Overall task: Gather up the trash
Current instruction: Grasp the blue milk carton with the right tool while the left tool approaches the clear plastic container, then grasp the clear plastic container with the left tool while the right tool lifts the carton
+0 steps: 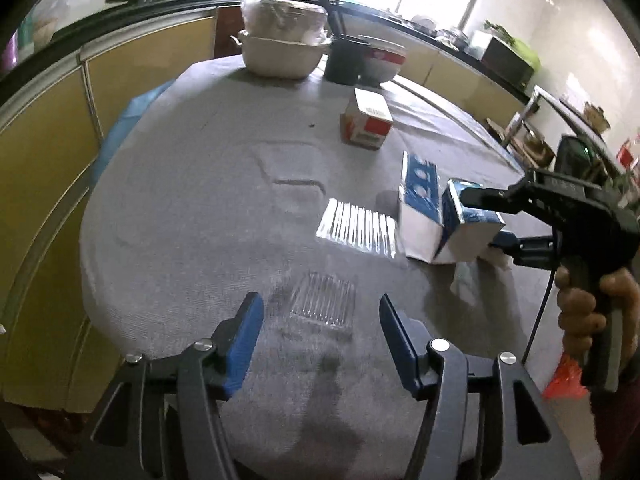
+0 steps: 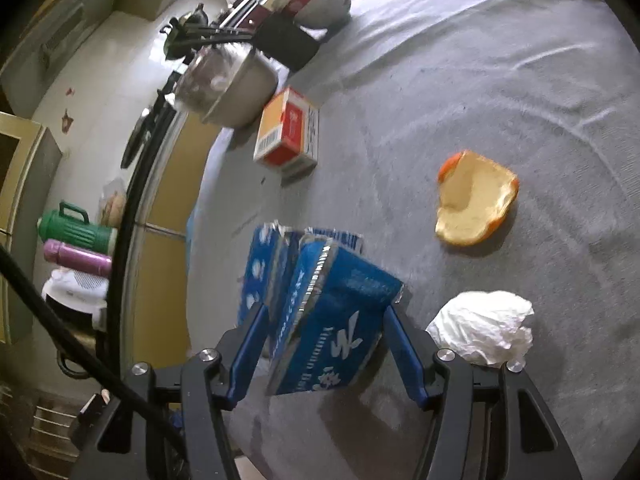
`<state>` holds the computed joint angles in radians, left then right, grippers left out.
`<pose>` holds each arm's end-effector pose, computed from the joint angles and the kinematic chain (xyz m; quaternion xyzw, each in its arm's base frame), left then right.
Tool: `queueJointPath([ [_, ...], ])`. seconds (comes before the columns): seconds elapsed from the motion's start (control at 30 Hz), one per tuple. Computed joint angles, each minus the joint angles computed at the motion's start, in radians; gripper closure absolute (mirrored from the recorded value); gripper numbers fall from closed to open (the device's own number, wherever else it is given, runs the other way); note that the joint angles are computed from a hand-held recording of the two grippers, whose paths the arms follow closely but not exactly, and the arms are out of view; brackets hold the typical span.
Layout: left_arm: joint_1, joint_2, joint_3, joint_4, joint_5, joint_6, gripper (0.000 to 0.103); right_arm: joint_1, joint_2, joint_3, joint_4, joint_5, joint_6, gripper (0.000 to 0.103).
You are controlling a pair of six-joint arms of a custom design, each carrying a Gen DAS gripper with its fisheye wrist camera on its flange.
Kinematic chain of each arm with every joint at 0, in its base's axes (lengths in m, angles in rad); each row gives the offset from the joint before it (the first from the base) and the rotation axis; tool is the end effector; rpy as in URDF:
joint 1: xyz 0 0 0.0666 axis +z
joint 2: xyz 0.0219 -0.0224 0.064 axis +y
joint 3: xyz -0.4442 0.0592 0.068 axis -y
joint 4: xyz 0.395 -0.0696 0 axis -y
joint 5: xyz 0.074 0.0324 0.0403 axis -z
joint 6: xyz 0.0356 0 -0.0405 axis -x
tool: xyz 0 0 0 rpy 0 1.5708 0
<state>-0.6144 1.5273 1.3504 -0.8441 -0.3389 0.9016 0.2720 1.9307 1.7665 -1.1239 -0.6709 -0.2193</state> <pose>0.4277 -0.2878 0.4160 -0.1811 0.9324 -0.0661 0.3059 0.6298 0.1982 0.3599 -0.0710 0.9333 0.3485 0.0498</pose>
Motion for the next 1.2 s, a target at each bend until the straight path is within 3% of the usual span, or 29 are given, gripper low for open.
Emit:
queueJointPath([
  [0.17,0.000,-0.009,-0.024,0.032,0.011,-0.001,0.039,0.010,-0.013,-0.042,0.069,0.017,-0.056,0.040],
  [0.2,0.002,-0.008,-0.024,0.034,0.008,0.003,0.036,0.018,-0.017,-0.043,0.072,0.047,-0.044,0.044],
  [0.23,0.005,-0.004,-0.025,0.039,0.005,0.011,0.034,0.026,-0.019,-0.042,0.069,0.080,-0.020,0.055],
  [0.33,0.011,0.000,-0.031,0.063,0.011,0.022,0.034,0.031,-0.032,-0.057,0.087,0.118,0.003,0.063],
  [0.47,0.009,0.012,-0.026,0.080,0.015,0.032,0.033,0.019,-0.064,-0.095,0.124,0.148,0.000,0.063],
  [0.6,-0.007,-0.002,-0.038,0.115,0.002,0.014,0.033,-0.002,-0.117,-0.145,0.138,0.124,0.049,0.063],
  [0.7,-0.019,-0.009,-0.050,0.135,-0.006,0.023,0.027,-0.026,-0.168,-0.198,0.152,0.086,0.085,0.063],
  [0.97,0.012,0.084,0.054,0.027,-0.038,0.098,0.027,-0.050,-0.270,-0.302,0.171,0.072,0.150,0.063],
  [1.0,0.013,0.089,0.057,0.028,-0.048,0.099,0.029,-0.052,-0.285,-0.315,0.178,0.080,0.162,0.063],
  [1.03,0.011,0.091,0.059,0.026,-0.055,0.099,0.047,-0.054,-0.300,-0.328,0.188,0.089,0.175,0.063],
  [1.2,0.006,0.081,0.056,0.052,-0.069,0.091,0.060,-0.059,-0.380,-0.398,0.254,0.152,0.250,0.063],
])
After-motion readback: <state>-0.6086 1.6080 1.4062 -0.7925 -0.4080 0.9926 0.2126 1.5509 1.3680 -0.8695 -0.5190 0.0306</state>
